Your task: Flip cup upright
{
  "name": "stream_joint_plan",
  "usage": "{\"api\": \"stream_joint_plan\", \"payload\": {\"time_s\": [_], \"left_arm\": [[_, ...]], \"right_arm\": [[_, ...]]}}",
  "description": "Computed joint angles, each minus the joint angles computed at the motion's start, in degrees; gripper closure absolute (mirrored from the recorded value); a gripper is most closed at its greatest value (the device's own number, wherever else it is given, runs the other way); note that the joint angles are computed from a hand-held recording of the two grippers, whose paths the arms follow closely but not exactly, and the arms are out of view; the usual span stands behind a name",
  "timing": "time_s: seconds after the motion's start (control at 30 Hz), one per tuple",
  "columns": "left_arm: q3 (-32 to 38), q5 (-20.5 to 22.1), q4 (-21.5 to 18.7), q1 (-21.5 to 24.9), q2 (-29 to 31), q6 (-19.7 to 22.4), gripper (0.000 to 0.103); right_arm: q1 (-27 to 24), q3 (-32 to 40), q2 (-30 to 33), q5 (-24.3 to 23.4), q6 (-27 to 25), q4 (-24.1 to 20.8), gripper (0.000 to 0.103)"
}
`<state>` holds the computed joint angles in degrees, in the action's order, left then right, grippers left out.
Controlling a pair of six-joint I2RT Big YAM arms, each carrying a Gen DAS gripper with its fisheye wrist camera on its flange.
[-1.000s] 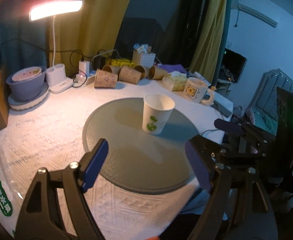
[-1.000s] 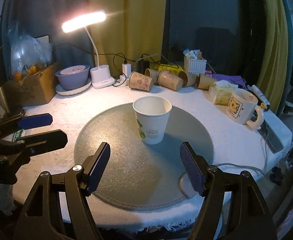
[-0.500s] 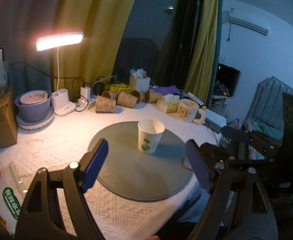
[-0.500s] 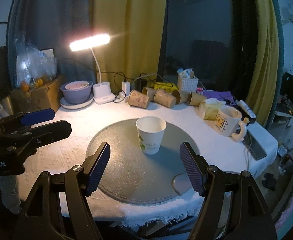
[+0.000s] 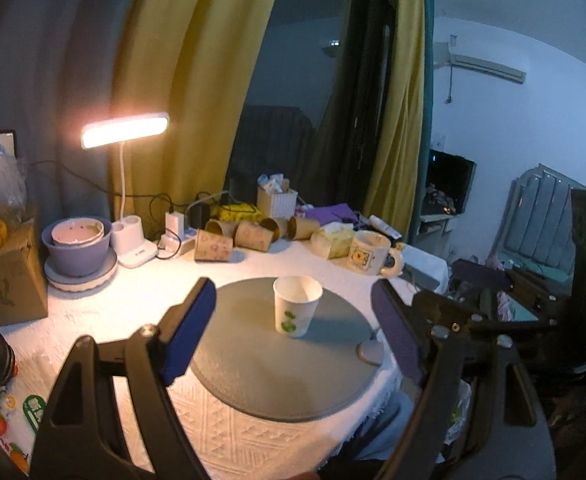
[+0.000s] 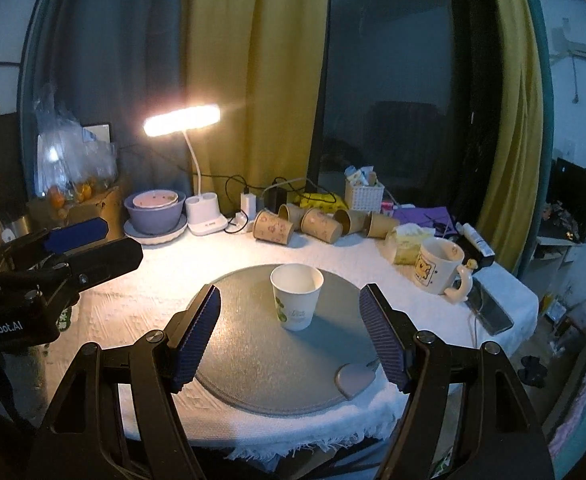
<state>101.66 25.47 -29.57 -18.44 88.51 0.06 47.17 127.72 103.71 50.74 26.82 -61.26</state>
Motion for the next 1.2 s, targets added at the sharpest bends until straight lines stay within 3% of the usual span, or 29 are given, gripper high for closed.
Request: {"api": "stream_joint_plan", "payload": {"time_s": [0.53,0.6,0.97,1.2], "left_arm": [[-1.83,-0.75,4.97,1.23,-2.84,-1.65,0.020],[-2.24,-1.09,5.85,1.31,-3.26,-2.03,0.004],[-4.98,-6.14,11.11,1.32,-5.60,-2.67,0.003],[-6.21,-6.30,13.00,1.32,-6.23,-2.04,0.003]], "right_arm": [[2.05,1.14,-1.12,6.51,-2.76,1.20,0.028],[2.21,1.16,-1.37,7.04,-2.71,1.33,0.028],[2.38,-0.08,-2.74,7.38,-1.80,2.53,0.028],[2.45,0.35,-2.61,6.98,-0.96,1.77,0.028]]}}
